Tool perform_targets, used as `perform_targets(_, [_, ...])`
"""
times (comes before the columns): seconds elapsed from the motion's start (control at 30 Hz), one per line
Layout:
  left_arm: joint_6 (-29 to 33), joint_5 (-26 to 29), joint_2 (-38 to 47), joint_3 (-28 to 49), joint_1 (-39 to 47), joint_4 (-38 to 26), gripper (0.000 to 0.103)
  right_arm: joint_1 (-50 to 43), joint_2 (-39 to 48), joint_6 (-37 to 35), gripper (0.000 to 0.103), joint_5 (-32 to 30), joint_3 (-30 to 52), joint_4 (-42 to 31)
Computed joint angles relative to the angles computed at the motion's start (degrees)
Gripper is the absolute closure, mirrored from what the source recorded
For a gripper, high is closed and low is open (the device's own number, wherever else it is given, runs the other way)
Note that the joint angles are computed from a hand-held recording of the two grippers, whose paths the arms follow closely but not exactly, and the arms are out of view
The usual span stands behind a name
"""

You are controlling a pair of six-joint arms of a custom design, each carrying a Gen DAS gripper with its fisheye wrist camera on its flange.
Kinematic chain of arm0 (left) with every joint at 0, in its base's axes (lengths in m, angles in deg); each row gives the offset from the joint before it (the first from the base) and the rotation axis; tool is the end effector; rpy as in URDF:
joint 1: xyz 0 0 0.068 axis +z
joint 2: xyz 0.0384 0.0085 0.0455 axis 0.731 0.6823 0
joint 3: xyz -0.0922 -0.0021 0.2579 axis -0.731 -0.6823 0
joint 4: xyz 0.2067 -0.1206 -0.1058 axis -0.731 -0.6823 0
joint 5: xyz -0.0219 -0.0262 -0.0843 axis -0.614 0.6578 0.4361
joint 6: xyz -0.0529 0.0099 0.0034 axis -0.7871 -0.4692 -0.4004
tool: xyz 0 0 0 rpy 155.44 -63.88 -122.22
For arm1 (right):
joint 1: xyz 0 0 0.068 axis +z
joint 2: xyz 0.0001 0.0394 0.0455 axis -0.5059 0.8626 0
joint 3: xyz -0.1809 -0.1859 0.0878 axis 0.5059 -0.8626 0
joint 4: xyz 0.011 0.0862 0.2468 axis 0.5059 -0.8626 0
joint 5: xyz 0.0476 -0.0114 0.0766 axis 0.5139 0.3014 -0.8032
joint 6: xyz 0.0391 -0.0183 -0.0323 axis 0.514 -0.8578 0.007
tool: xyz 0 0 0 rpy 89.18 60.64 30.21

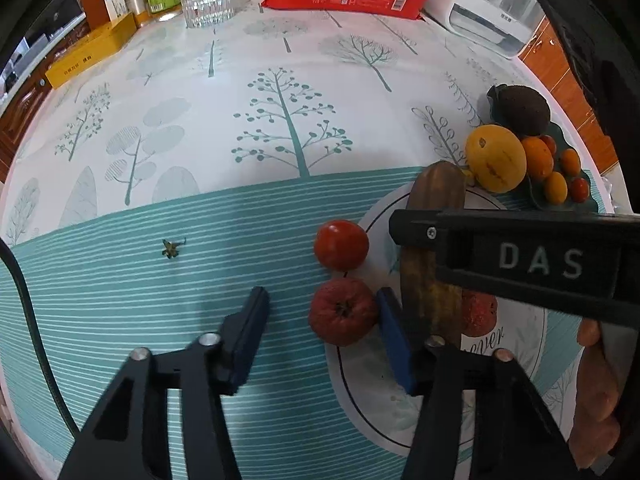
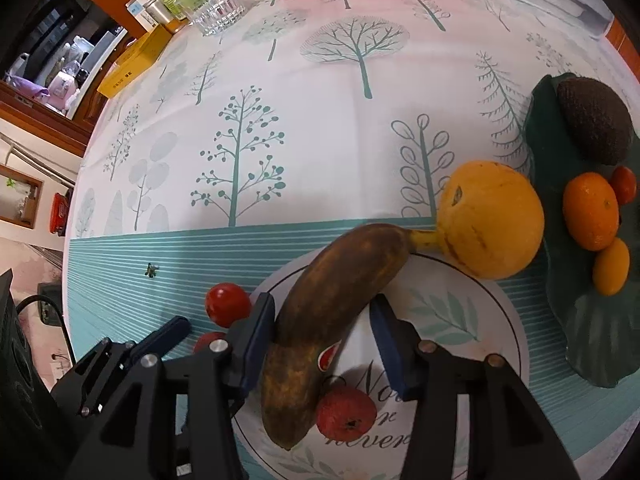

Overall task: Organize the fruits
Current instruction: 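Grasp the brown banana with the right tool while the left tool grasps the large red tomato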

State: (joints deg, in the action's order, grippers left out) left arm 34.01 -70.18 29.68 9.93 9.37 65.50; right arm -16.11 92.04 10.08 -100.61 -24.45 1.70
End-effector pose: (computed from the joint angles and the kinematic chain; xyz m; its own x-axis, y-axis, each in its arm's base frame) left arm 0.2494 -0.1870 0.0881 -0.9409 -0.0660 -0.3322 -0.0233 0.9911 -0.1307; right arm 0.3240 0.0896 0.0961 -0.9616 -0.1940 -0.1943 -0.2327 0.9515 0.2014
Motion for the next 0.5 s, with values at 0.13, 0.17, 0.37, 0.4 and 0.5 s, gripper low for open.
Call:
perform_targets(0.13, [-0.92, -0.63, -0.08, -0.24, -0.56, 0.25, 0.072, -1.18, -0.37, -0.08, 0.056, -2.18, -0.77, 0.86])
perform_targets(0.17, [-1.41, -0.73, -0.36, -0.61, -0.62, 0.44, 0.072, -1.54, -0.38, -0.25, 0.059, -3.53, -0.83, 0.82])
perform_targets(0.37, [-2.62, -1.9, -4.52, -2.6, -1.53, -0.75, 0.073, -0.92, -5.3, -2.48, 0.065, -5.79, -4.1, 1.6])
perform_targets(0.4, [-2.85, -2.28, -5.44, -2.85, -1.78, -1.21, 0.073, -0.99, -6.3, -2.74, 0.066, -6.19, -4.74, 1.65])
perform_targets(0.5, [-3.49, -3.0, -8.75, -3.87, -2.42, -2.58, 0.073, -1.4, -9.19, -3.16, 0.067, -7.6, -6.47, 1.69])
